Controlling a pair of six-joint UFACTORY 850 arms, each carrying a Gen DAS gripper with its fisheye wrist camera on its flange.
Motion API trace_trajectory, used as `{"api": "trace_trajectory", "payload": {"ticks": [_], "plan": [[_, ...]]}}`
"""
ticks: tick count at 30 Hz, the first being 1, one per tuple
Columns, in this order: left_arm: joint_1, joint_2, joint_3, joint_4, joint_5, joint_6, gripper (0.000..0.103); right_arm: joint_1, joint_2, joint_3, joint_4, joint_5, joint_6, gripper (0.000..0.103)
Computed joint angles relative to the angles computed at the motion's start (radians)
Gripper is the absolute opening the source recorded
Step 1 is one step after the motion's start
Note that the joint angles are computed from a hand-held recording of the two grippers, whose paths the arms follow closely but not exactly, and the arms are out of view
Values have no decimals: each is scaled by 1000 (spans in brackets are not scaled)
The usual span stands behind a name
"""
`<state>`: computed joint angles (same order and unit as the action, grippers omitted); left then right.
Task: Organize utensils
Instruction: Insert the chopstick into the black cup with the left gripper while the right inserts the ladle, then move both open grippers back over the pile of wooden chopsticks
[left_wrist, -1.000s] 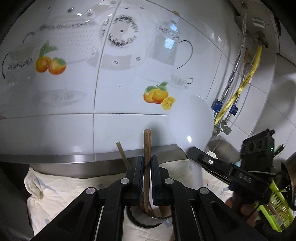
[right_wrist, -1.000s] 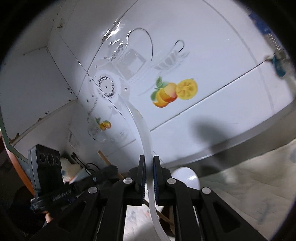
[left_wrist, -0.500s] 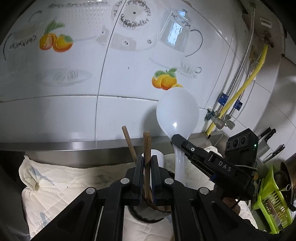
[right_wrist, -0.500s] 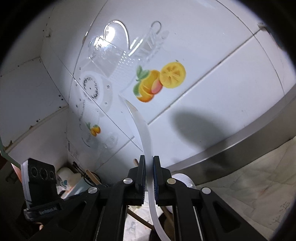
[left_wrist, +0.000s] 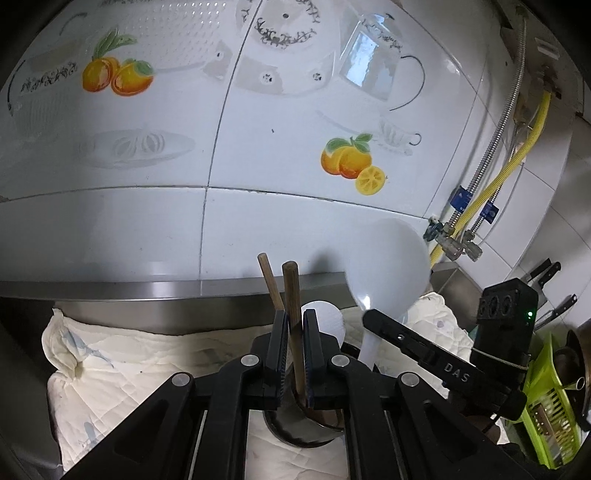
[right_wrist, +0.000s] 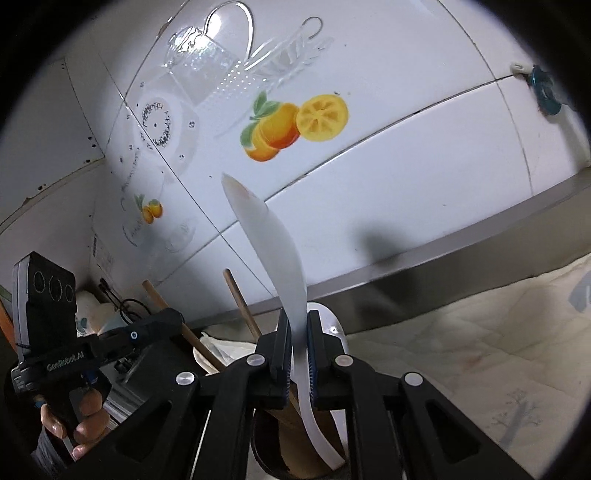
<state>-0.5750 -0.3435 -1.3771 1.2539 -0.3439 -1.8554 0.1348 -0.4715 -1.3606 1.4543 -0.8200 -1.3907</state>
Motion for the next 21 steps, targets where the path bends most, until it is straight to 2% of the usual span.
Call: {"api": "trace_trajectory", "payload": {"ticks": [2, 4, 6, 7, 9, 21], "plan": [[2, -3, -3, -12, 0, 7, 9, 4, 11, 2, -38, 30, 13, 12], [3, -6, -8, -33, 0, 27, 10, 4, 22, 9, -64, 57, 17, 23], [4, -10, -14, -55, -1, 46, 17, 6, 39, 23, -57, 85, 0, 43], [3, -13, -16, -68, -4, 55, 21, 3, 44, 27, -52, 87, -7, 43], [0, -11, -15, -63, -17, 42, 37, 3, 53, 25, -81, 102, 19, 43], [-46, 32, 27, -35, -73, 35, 37, -43, 168, 95, -277, 135, 125, 52]]}}
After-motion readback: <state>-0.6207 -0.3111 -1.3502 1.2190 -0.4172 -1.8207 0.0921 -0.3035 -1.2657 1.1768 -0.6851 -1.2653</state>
